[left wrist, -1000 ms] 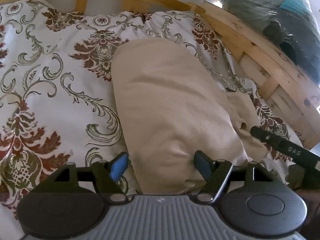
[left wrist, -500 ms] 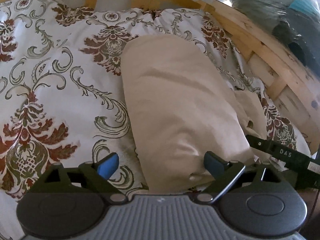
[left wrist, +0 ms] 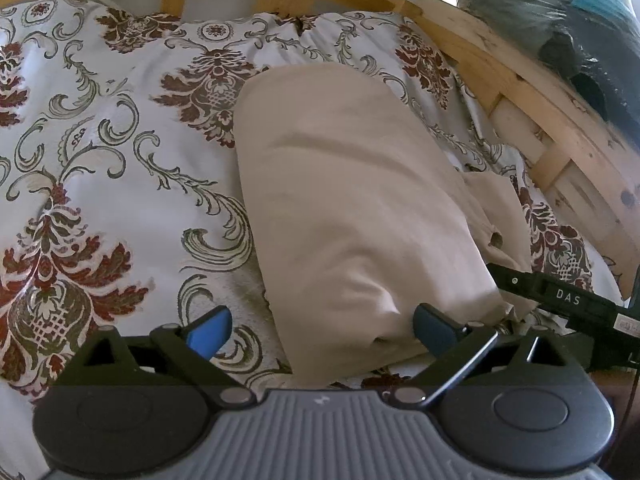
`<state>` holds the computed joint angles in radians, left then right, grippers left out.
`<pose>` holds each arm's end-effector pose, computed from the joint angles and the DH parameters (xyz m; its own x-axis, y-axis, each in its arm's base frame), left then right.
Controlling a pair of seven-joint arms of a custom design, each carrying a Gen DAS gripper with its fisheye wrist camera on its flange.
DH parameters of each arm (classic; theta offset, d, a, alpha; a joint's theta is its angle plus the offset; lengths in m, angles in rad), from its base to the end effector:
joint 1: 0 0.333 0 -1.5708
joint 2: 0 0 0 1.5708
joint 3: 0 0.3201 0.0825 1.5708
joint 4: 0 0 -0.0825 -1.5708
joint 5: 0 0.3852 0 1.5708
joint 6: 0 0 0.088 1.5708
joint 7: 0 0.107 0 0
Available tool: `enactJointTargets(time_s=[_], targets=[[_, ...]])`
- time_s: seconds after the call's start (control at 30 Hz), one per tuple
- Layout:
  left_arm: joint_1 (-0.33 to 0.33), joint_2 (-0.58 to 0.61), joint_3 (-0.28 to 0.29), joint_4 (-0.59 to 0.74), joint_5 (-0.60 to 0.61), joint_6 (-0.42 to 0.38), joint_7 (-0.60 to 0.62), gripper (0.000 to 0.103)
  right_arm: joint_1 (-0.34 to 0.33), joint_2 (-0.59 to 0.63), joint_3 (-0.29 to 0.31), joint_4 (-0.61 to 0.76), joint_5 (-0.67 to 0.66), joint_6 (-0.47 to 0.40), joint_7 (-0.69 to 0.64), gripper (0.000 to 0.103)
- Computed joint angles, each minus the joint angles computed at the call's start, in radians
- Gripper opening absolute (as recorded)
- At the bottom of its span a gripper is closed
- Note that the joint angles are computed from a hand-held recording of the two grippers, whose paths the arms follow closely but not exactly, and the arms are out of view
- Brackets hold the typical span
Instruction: Fold large clothes
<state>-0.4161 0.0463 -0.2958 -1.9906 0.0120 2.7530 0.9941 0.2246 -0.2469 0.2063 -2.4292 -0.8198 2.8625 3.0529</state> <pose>0.4669 -0.3998 0.5278 -0.2407 -0.9009 0.3611 -0.8351 0.0026 -0.5501 0.4279 0.2450 0.4631 -0.1944 -0.9392 -0.2831 -0.6736 0.3377 -0.6575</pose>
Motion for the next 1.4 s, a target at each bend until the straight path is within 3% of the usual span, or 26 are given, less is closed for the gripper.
enactJointTargets(time_s=[0.97, 1.03, 1.13, 1.27, 1.33, 1.4], targets=[[0.001, -0.001, 0.000, -0.005, -0.013, 0.005, 0.009, 0.102, 0.000, 0.004, 0.001, 0.001, -0.005, 0.003, 0.005, 0.102], [0.010, -0.002, -0.006, -0.008, -0.102, 0.012, 0.078, 0.102, -0.001, 0.006, 0.000, 0.000, -0.005, 0.011, 0.008, 0.102], [0.035, 0.005, -0.022, -0.002, -0.409, 0.058, 0.325, 0.102, -0.007, 0.010, -0.017, -0.021, 0.010, 0.099, 0.026, 0.102], [0.053, 0.079, -0.010, 0.097, -0.453, 0.011, 0.439, 0.102, -0.059, 0.013, 0.013, -0.036, -0.004, 0.172, 0.094, 0.102], [0.064, 0.131, -0.006, 0.159, -0.451, -0.029, 0.463, 0.102, -0.123, 0.018, 0.055, -0.038, -0.065, 0.213, 0.194, 0.102], [0.092, 0.184, -0.024, 0.219, -0.526, -0.069, 0.530, 0.102, -0.189, 0.022, 0.104, -0.031, -0.149, 0.245, 0.305, 0.102]])
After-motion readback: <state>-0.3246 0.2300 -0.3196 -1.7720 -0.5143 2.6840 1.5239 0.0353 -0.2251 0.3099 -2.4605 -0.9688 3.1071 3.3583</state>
